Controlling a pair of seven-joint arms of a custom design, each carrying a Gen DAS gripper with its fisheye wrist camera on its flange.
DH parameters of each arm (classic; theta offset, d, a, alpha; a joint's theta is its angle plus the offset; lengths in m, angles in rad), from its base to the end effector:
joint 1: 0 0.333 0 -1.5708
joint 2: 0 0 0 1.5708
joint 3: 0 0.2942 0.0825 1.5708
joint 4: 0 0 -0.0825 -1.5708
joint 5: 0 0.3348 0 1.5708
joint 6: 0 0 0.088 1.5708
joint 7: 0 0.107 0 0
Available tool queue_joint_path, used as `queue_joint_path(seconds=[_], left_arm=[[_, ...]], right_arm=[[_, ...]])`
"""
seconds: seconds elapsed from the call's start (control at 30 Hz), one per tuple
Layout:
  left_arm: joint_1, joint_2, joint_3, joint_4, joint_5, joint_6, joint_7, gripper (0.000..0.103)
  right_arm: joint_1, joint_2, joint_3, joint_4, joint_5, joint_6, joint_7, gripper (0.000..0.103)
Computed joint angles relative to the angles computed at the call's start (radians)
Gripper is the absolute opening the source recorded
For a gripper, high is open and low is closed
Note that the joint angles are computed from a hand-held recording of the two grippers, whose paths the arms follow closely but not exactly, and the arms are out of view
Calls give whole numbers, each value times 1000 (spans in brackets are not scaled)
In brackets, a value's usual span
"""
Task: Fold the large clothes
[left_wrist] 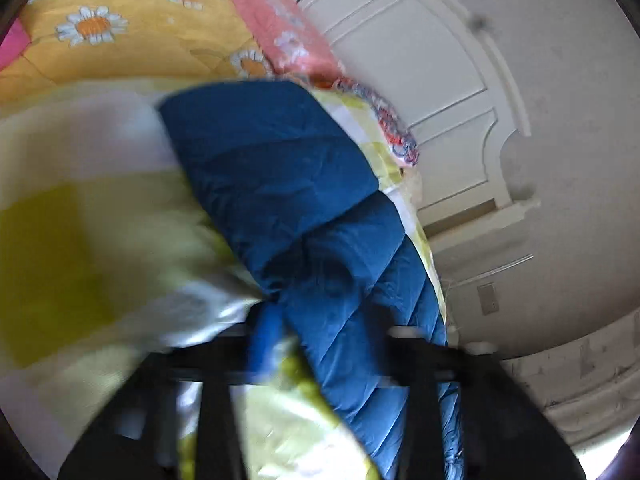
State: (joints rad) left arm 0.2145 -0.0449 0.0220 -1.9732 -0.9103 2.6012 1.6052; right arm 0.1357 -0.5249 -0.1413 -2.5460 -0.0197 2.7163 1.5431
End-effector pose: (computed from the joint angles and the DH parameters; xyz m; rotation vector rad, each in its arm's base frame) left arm 0.5255 0.1434 0.5545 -2.5712 0.9794 -1.3823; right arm 0.3984 -0.0079 0.5295 -1.8321 1.7770 -0.6042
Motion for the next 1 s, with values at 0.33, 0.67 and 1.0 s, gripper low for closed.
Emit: queue_joint_path(seconds=[0.33,0.67,1.0], left_arm=[[-431,-248,-91,-26,-393,216,676,5],[-567,83,-335,41,424,47,169,6],[-648,-43,-267,-52,1061,198,-174,7]], right_arm=[[22,-47,-40,-50,46,77,-24,77],[35,-203,-210,-239,157,521,119,74],[105,-186,-318,-206,96,465,187,74]])
